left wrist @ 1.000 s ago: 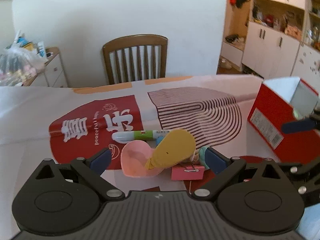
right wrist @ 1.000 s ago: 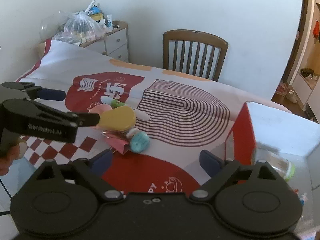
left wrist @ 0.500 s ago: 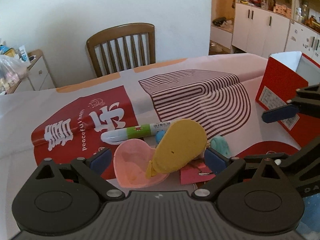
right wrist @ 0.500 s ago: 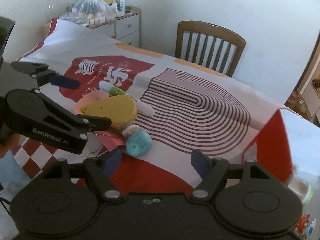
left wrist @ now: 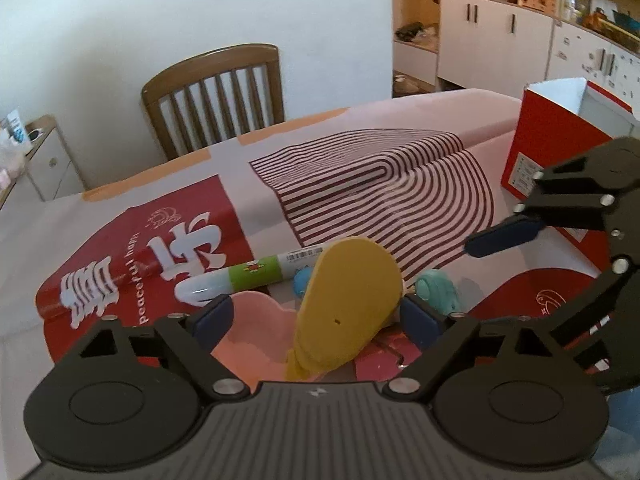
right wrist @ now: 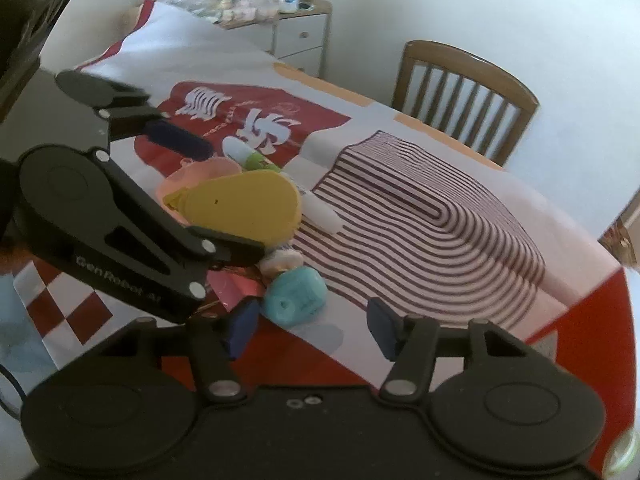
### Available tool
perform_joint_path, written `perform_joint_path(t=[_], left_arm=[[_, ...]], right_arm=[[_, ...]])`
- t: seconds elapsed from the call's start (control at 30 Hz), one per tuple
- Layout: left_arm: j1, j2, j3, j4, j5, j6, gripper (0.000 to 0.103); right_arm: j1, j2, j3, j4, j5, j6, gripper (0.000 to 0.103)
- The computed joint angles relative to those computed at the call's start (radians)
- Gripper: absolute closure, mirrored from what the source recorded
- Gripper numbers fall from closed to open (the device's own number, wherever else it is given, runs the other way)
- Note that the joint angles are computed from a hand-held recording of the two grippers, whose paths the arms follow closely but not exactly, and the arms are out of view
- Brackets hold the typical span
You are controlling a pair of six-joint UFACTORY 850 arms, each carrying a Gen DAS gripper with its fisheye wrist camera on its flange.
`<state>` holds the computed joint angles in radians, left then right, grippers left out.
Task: Organize rigid objects
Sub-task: 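Grasp the yellow pear-shaped item with the left tool while the right tool grasps the teal round item, then carry the yellow and teal items over the red box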
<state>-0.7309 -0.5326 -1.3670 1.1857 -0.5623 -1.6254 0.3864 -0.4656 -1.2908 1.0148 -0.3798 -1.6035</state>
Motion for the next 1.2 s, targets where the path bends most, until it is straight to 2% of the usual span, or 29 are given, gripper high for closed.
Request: perform_joint_path(t=[0.07, 0.27, 0.43, 0.5, 0.6, 0.77, 0.87, 1.1, 1.2], left_arm=[[0.003, -0.002, -0.001, 0.004, 0.008, 0.005, 0.013], [0.012, 0.0, 0.008, 0.032, 0.055, -0.007, 0.025], [0.009, 0.009, 0.024, 0.082, 0.08, -0.036, 0.044], [0.007, 0.009, 0.023, 0.08, 0.084, -0.03, 0.047], [0.002, 0.005, 0.018, 0.074, 0.067, -0.023, 0.048], [-0.007, 0.004, 0.011, 0.069, 0.027, -0.031, 0.049], [-0.006, 0.02, 0.021, 0.063, 0.029, -0.064, 0.05], [-0.015, 0.053, 0.042, 0.053, -0.009, -0.131, 0.05], [-0.023, 0.077, 0.055, 0.056, -0.021, -0.17, 0.05]], right_arm=[[0.001, -0.012, -0.014, -0.025, -0.013, 0.004, 0.045], [0.003, -0.038, -0.05, -0.062, -0.049, 0.0, 0.048], [0.004, -0.05, -0.07, -0.091, -0.083, 0.019, 0.057], [0.007, -0.048, -0.069, -0.098, -0.082, 0.024, 0.061], [0.011, -0.042, -0.062, -0.113, -0.071, 0.047, 0.065], [0.012, -0.017, -0.029, -0.114, -0.032, 0.085, 0.065], [0.006, 0.005, -0.01, -0.129, -0.017, 0.15, 0.065], [-0.014, 0.099, 0.066, -0.114, 0.028, 0.217, 0.065], [-0.032, 0.139, 0.087, -0.101, 0.009, 0.245, 0.065]])
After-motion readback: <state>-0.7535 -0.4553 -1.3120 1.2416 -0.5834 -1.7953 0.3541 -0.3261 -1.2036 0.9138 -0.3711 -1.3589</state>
